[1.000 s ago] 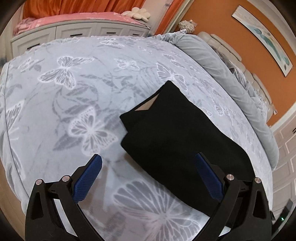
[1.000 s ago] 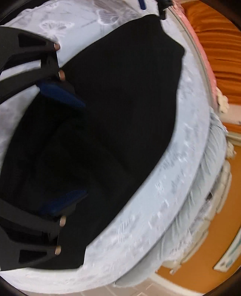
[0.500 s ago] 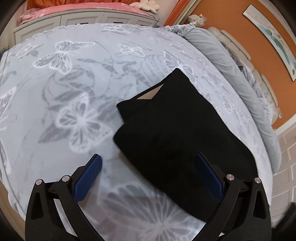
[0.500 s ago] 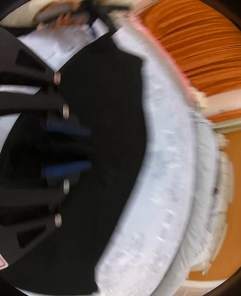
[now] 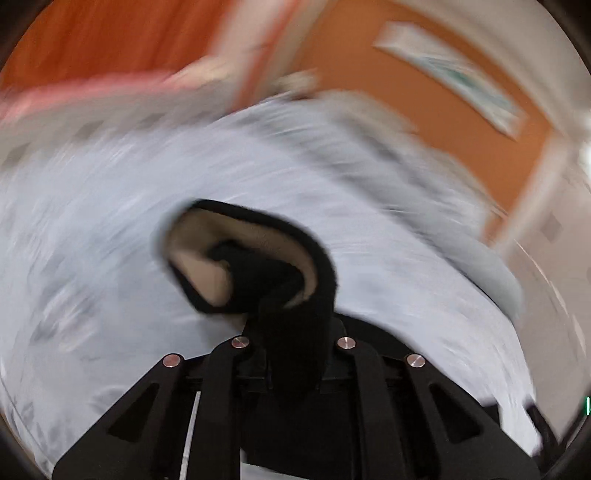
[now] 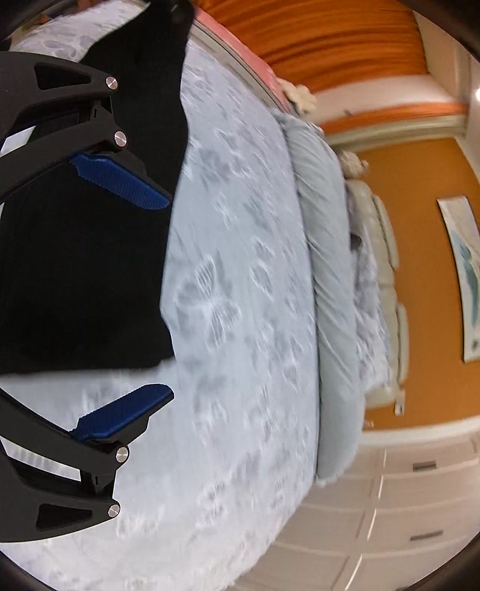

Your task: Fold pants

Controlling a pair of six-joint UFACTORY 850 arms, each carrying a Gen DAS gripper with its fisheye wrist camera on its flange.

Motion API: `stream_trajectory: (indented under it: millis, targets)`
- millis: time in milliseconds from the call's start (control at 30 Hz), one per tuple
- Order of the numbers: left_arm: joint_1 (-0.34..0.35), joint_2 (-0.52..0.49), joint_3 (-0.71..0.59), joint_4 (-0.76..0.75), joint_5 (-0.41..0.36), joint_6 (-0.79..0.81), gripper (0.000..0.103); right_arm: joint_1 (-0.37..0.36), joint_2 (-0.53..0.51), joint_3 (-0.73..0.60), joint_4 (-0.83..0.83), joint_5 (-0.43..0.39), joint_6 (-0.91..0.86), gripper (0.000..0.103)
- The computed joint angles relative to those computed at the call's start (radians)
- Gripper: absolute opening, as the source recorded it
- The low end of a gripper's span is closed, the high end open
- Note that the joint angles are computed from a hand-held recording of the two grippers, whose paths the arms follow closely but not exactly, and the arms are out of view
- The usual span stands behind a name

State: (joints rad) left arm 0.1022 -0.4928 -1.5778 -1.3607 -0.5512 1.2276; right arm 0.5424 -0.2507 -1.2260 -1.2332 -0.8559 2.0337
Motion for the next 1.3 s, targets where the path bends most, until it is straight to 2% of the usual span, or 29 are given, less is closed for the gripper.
stream_trajectory:
  millis: [67,133,167,200,233,267,333,433,467,533,567,633,733,800,900,967,1033,1100,1133,1200,1233,1267,1300]
  targets:
    - [-0.065,0.088,0.1,-0.04,-0.038,0.147,0.021,-0.011,0.041,0.047,0.013,-0.005,0.003,0.094]
    - [-0.139,0.145,0.193,0.018,-0.135,0.229,0.049,-0.014,0.07,0.079,0.051,-0.02,-0.021,0.094]
    - [-0.158,0.157,0.222,0.025,-0.147,0.25,0.061,-0.017,0.073,0.084,0.067,-0.027,-0.031,0.094]
    - [-0.187,0.186,0.28,0.028,-0.131,0.286,0.089,-0.021,0.082,0.097,0.083,-0.029,-0.038,0.094]
    - [-0.203,0.207,0.32,0.018,-0.115,0.324,0.095,-0.024,0.095,0.109,0.092,-0.023,-0.041,0.094]
    - [-0.21,0.23,0.367,0.007,-0.118,0.371,0.095,-0.029,0.119,0.136,0.099,-0.001,-0.036,0.094]
    - [-0.208,0.24,0.391,0.041,-0.135,0.368,0.095,-0.034,0.152,0.174,0.09,0.041,-0.012,0.094]
    - [-0.153,0.241,0.387,0.035,-0.198,0.313,0.096,-0.042,0.176,0.202,0.085,0.131,0.004,0.094]
    - [-0.135,0.234,0.374,0.021,-0.213,0.297,0.096,-0.055,0.178,0.21,0.074,0.215,0.017,0.094]
    - [-0.088,0.216,0.337,-0.017,-0.224,0.247,0.098,-0.074,0.165,0.204,0.066,0.33,0.026,0.094]
    - [-0.064,0.2,0.311,-0.024,-0.213,0.213,0.098,-0.086,0.146,0.193,0.057,0.41,0.036,0.094]
    - [-0.044,0.171,0.273,-0.022,-0.178,0.162,0.098,-0.098,0.092,0.146,0.077,0.513,0.008,0.094]
    - [-0.009,0.127,0.216,0.007,-0.106,0.056,0.098,-0.093,0.012,0.059,0.154,0.557,-0.093,0.094]
    - [0.007,0.105,0.188,0.031,-0.078,-0.002,0.098,-0.098,-0.061,-0.019,0.329,0.609,-0.278,0.094]
    - [0.033,0.088,0.165,0.047,-0.077,-0.025,0.098,-0.101,-0.161,-0.123,0.643,0.62,-0.587,0.094]
    - [0.027,0.092,0.168,0.038,-0.027,0.006,0.098,-0.101,-0.219,-0.177,0.773,0.63,-0.703,0.097]
    - [0.02,0.11,0.188,0.019,0.039,0.079,0.098,-0.091,-0.254,-0.221,0.738,0.612,-0.678,0.097]
    - [0.026,0.125,0.204,-0.008,0.057,0.155,0.098,-0.074,-0.292,-0.275,0.676,0.578,-0.654,0.097]
    - [0.031,0.128,0.208,-0.016,0.056,0.179,0.098,-0.066,-0.309,-0.301,0.669,0.563,-0.663,0.094]
    - [0.037,0.124,0.205,-0.011,0.055,0.192,0.098,-0.054,-0.328,-0.326,0.627,0.553,-0.649,0.066]
    - [0.041,0.12,0.201,-0.004,0.052,0.189,0.098,-0.048,-0.335,-0.338,0.61,0.545,-0.64,0.05]
    - [0.044,0.117,0.198,0.009,0.052,0.179,0.098,-0.045,-0.329,-0.33,0.573,0.567,-0.599,0.028]
    - [0.045,0.112,0.194,0.014,0.055,0.174,0.098,-0.047,-0.315,-0.313,0.535,0.614,-0.552,0.028]
